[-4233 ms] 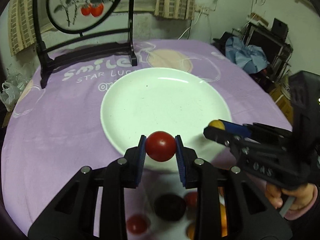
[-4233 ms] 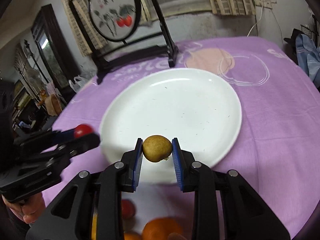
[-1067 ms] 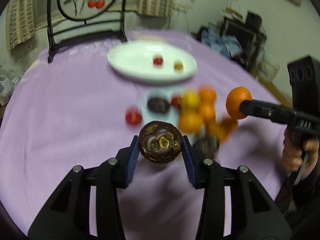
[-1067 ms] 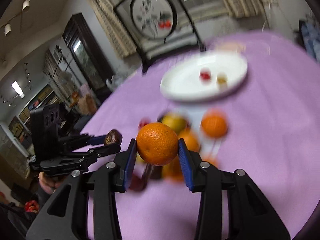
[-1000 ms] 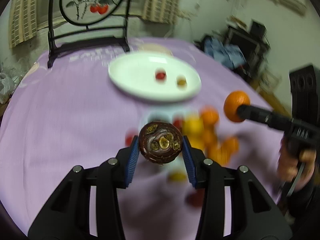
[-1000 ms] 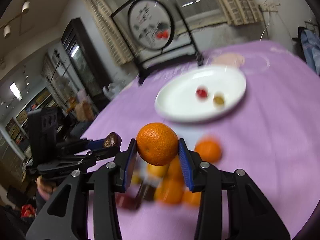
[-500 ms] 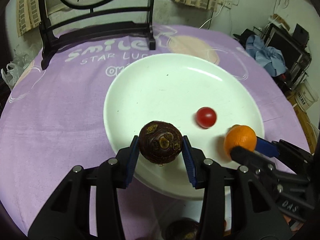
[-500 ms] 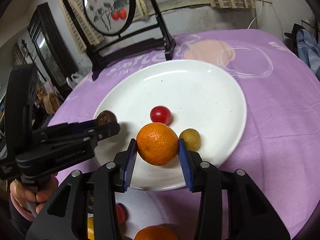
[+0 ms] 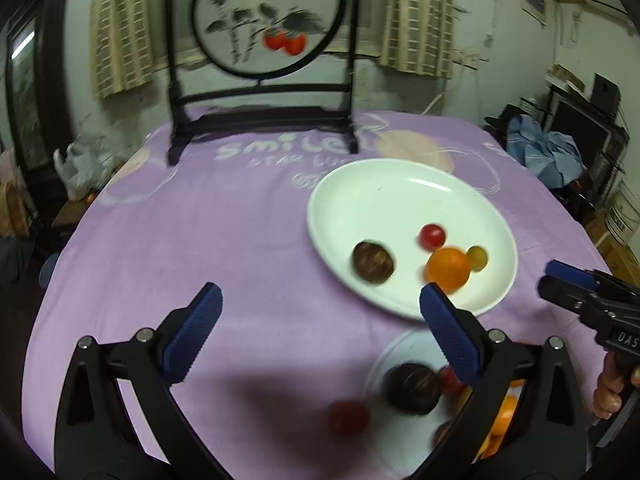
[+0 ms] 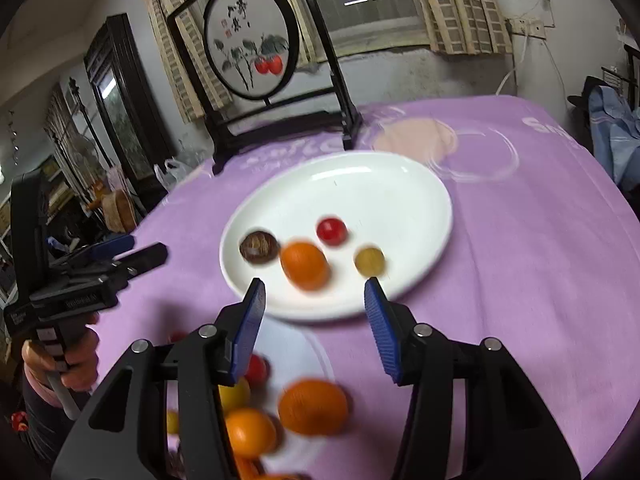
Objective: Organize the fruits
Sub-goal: 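Grasp a cherry tomato with the left tool while the right tool grasps a tangerine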
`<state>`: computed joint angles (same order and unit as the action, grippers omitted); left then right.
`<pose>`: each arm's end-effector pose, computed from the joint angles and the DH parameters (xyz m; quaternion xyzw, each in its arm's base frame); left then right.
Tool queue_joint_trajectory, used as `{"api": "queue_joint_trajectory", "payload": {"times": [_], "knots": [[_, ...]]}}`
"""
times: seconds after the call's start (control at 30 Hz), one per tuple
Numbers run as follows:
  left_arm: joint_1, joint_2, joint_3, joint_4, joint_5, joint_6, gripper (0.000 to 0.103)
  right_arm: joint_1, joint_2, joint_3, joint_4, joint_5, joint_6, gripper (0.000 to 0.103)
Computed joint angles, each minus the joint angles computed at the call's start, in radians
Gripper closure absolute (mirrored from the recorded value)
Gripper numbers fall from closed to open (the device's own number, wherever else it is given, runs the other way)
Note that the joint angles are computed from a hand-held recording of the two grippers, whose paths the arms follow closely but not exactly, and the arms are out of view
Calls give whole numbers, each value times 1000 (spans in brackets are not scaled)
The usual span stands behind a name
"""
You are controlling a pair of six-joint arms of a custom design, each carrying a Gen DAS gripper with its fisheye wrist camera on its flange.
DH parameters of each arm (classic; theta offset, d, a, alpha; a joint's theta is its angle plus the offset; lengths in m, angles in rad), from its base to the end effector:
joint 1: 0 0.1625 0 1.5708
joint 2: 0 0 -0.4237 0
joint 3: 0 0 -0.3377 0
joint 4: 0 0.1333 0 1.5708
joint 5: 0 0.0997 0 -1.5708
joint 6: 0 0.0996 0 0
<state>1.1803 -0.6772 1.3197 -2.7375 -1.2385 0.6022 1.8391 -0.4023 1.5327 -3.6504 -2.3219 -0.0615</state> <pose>-0.1261 -0.7419 0.1940 0.4159 0.8580 -0.2372 0.1858 0.2356 -0.6105 0.0616 -0.0295 -0.8438 0.4565 0.2806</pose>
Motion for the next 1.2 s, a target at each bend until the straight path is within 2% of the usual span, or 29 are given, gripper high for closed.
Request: {"api": "queue_joint_trajectory", "payload": {"times": [0.23, 0.33, 0.57, 1.07, 1.2], "knots": [[26, -26, 65, -66, 83, -5, 2, -13, -22, 83, 89, 42, 117, 51], [29, -34, 72, -40, 79, -10, 2, -11, -21, 83, 109, 45, 109, 51], [27, -40, 98, -71, 89, 15, 2, -7, -8, 57, 182, 22, 112, 51], [34, -50, 98, -52, 83, 4, 2, -8, 15, 20, 244, -26, 101, 51], [38, -54, 101, -47, 81, -1, 2, -10, 16, 20, 245, -27, 103, 57]]}}
